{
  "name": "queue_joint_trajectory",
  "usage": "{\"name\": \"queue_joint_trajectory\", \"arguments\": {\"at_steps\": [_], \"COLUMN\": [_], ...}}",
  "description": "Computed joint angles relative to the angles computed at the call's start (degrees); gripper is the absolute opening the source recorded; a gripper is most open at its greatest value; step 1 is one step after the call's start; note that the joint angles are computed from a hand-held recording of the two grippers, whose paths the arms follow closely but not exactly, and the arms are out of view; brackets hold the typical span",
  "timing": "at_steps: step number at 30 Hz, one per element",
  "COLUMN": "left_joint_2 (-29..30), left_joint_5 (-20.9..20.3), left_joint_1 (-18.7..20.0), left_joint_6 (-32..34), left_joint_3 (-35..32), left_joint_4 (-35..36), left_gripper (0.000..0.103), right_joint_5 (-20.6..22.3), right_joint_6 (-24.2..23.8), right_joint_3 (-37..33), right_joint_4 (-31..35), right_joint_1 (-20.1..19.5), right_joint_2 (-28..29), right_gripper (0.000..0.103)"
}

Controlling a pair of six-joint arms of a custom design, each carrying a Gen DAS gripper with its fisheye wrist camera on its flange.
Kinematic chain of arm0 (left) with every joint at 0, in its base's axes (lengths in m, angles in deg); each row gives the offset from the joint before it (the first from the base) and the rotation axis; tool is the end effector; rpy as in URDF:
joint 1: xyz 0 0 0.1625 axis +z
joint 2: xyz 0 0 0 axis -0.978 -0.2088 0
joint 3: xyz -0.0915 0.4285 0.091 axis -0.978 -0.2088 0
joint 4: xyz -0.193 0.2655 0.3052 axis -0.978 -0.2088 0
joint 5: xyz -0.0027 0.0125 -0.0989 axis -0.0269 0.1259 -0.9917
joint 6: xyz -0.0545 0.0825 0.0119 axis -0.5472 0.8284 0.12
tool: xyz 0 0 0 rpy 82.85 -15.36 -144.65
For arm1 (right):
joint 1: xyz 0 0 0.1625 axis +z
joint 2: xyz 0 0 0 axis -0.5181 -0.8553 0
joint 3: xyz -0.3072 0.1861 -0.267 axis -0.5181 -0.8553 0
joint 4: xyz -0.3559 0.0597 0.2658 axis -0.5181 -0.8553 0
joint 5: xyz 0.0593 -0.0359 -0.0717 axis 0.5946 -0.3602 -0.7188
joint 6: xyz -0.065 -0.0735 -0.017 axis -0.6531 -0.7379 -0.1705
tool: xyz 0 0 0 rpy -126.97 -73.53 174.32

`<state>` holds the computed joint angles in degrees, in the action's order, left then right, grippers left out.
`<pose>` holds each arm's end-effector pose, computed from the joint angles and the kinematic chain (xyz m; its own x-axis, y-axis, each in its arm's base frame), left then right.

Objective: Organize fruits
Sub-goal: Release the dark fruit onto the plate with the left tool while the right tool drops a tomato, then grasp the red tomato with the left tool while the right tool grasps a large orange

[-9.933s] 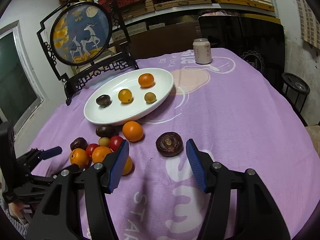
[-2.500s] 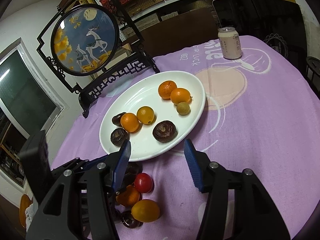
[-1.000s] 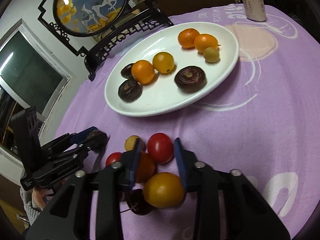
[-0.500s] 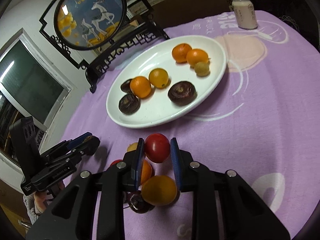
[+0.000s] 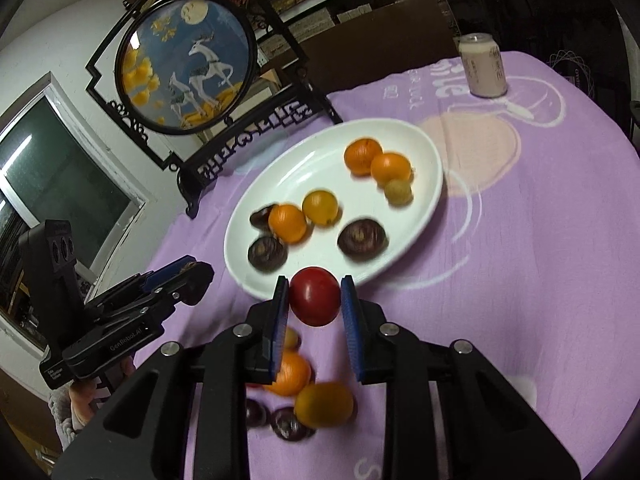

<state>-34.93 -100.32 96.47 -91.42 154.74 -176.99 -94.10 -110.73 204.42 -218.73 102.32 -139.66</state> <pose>-0.3958 -0.3627 -0.0139 -0.7680 -0.0983 -0.6328 0.4197 0.6691 -0.6133 0.0100 -0.4364 0.3504 -0.8387 -0.5210 0.1587 -0.5416 0.7671 -0.3438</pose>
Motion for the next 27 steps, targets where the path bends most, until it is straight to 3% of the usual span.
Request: {"name": "queue_joint_trajectory", "arguments": {"at_steps": [7, 8, 11, 16, 27], "left_joint_2": [3.98, 4.55, 5.08, 3.11, 1.06], "left_joint_5": [-0.56, -0.19, 1.05, 0.86, -0.63], "left_joint_1": [3.75, 3.88, 3.93, 3.57, -0.69], "left_joint_6": [10.27, 10.50, 9.13, 6.63, -2.25], "left_joint_3": [-3.22, -3.54, -3.75, -1.46, 1.95], "left_joint_4": [-11.43, -11.56, -9.77, -10.61, -1.79], "left_gripper": [0.044, 0.054, 0.064, 0.065, 0.072], "right_joint_5": [-2.24, -2.83, -3.43, -1.64, -1.28], "right_joint_6": [3.12, 3.53, 3.59, 4.13, -0.97], "right_joint_3": [-1.41, -1.50, -1.24, -1.64, 1.44], "right_joint_4": [-2.80, -3.33, -5.53, -5.32, -2.81], "right_joint_1": [3.45, 3.63, 3.09, 1.25, -0.44], "right_joint_2": [5.65, 6.29, 6.35, 5.24, 0.15], "right_gripper": [0.029, 0.030, 0.042, 0.042, 0.045]}}
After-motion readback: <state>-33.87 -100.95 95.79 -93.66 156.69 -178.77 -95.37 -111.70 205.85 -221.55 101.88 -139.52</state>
